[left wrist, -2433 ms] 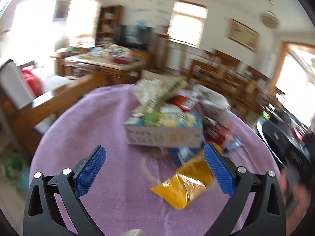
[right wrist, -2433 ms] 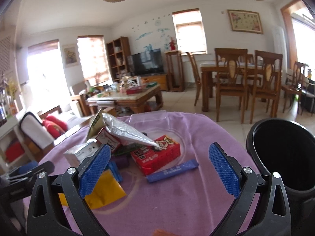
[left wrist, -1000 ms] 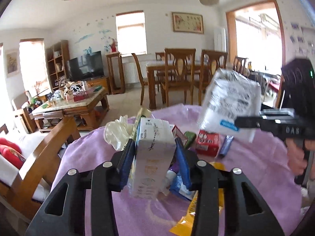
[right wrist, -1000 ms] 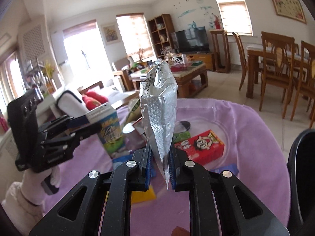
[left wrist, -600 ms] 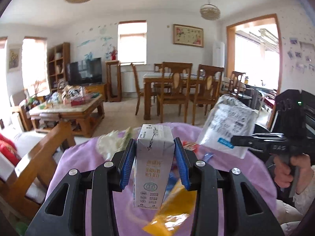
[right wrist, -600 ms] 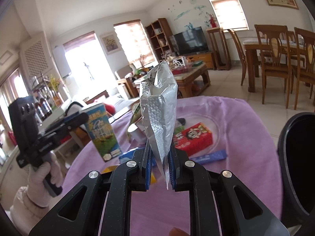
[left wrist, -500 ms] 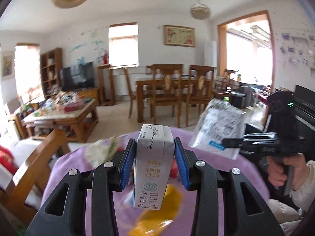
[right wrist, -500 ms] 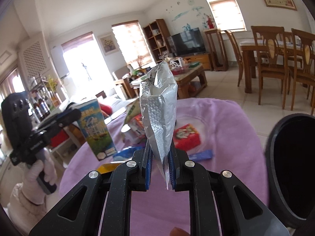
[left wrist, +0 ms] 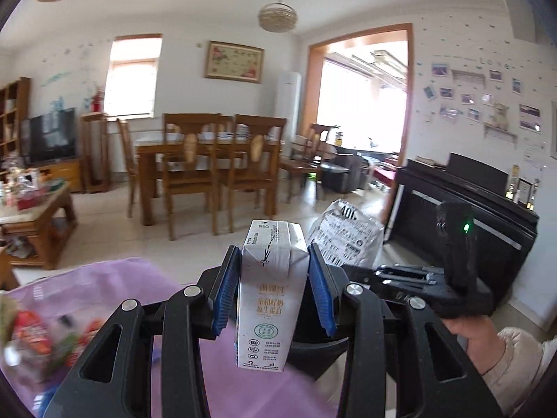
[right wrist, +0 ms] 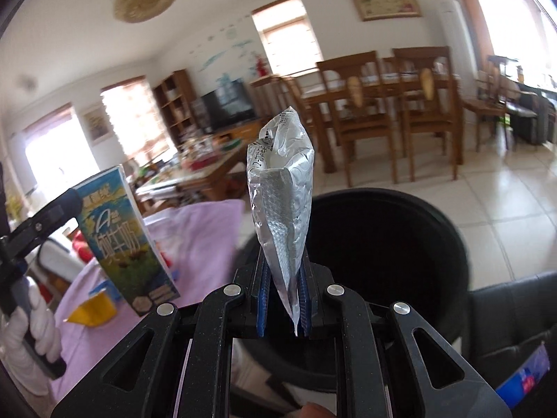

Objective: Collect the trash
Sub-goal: 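Carry both items over the black bin and open both tools to drop them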

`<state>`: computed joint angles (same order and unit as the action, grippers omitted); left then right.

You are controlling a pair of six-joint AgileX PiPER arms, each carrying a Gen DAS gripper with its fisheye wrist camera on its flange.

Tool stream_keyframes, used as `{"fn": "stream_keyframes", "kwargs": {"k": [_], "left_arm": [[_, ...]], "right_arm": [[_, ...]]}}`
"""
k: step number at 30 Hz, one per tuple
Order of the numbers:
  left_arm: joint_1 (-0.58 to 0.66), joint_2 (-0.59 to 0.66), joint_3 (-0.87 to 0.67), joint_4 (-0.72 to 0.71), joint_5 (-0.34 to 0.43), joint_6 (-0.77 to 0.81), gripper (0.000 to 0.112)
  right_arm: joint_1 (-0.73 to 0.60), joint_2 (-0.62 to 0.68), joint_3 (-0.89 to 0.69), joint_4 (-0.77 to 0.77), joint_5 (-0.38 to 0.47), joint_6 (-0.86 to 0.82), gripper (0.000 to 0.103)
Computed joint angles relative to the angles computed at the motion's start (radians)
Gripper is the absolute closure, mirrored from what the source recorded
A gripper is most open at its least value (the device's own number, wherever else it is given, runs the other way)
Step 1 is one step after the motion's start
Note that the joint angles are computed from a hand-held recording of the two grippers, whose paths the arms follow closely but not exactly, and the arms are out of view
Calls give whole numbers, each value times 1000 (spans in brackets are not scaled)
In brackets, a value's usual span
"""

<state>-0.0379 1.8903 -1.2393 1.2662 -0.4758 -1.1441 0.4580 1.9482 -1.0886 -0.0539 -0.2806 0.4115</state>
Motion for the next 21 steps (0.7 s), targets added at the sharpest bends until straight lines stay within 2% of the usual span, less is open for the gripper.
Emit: {"fn": "stream_keyframes", "kwargs": {"k": [6, 8, 9, 11, 15, 19, 21], "left_arm": [[-111, 129, -117, -125, 62, 64, 73], [-122, 168, -162, -93, 71, 12, 73], [-127, 171, -167, -81, 81, -5, 73], [-127, 191, -173, -97, 91, 9, 73], [-120, 236, -211, 7, 109, -112, 73], [-116, 252, -214, 51, 133, -163, 73], [-116, 257, -217, 81, 147, -194, 73]], "right_arm": [[-97, 46, 99, -147, -123, 146, 88], [-111, 62, 125, -162, -158, 158, 88], [-99, 59, 108, -153, -136, 160, 88], [-115, 75, 102, -209, -145, 212, 88], [-116, 104, 48, -262, -115, 255, 88], [-122, 126, -32, -373, -50, 382, 88], [-121, 135, -37, -382, -48, 397, 88]]}}
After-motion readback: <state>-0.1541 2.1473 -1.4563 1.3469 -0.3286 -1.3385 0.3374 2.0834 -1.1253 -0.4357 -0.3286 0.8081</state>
